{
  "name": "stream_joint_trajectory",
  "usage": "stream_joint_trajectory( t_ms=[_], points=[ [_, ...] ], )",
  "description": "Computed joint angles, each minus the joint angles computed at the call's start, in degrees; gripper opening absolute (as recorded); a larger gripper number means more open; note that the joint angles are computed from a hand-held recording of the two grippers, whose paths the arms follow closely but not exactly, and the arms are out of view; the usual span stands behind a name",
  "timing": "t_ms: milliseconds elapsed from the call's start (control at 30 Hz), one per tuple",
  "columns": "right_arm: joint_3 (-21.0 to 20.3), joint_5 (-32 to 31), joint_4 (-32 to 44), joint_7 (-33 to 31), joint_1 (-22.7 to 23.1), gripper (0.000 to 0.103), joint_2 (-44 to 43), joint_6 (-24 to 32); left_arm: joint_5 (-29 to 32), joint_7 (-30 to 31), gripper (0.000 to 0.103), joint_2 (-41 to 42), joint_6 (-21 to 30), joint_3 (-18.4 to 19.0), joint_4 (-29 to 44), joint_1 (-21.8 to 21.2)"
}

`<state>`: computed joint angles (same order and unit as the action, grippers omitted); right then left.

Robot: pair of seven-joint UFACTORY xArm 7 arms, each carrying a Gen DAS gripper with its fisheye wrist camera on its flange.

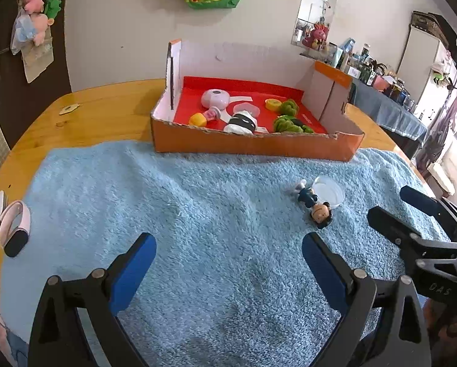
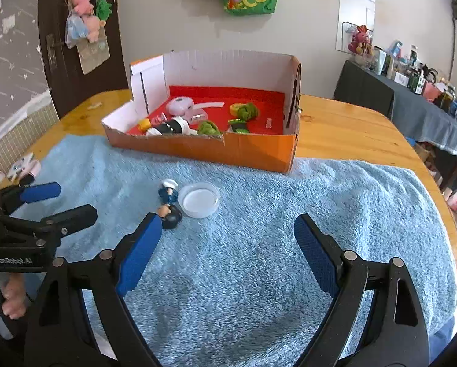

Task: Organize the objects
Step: 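Move the left tool toward the blue-haired figurine while the right tool approaches the white dish, then close the left tool on the figurine while the right tool grasps the white round dish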

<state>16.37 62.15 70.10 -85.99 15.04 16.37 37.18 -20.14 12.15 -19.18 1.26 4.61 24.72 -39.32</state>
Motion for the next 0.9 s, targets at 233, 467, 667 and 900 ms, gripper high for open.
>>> stream_joint_trajectory(
  t_ms=[233,467,667,900],
  points=[
    [-0.4,-12.5,6.9,7.0,1.3,0.089,6.1,4.1,-3.6,4.6,0.098,2.4,3.1,3.4,2.7,-3.8],
    [1.1,-23.2,18.5,10.2,0.1,0.089,14.1,12.8,-11.9,13.7,0.098,6.5,8.3,3.4,7.7,-6.3],
    [1.9,-28.8,24.8,8.1,0.3,0.089,18.1,18.4,-13.7,15.4,0.092,9.8,11.0,-1.5,11.7,-3.0],
    [2.7,-31.5,27.7,0.8,0.8,0.089,20.0,21.1,-12.0,14.6,0.084,12.2,12.1,-7.8,14.4,2.2]
  ],
)
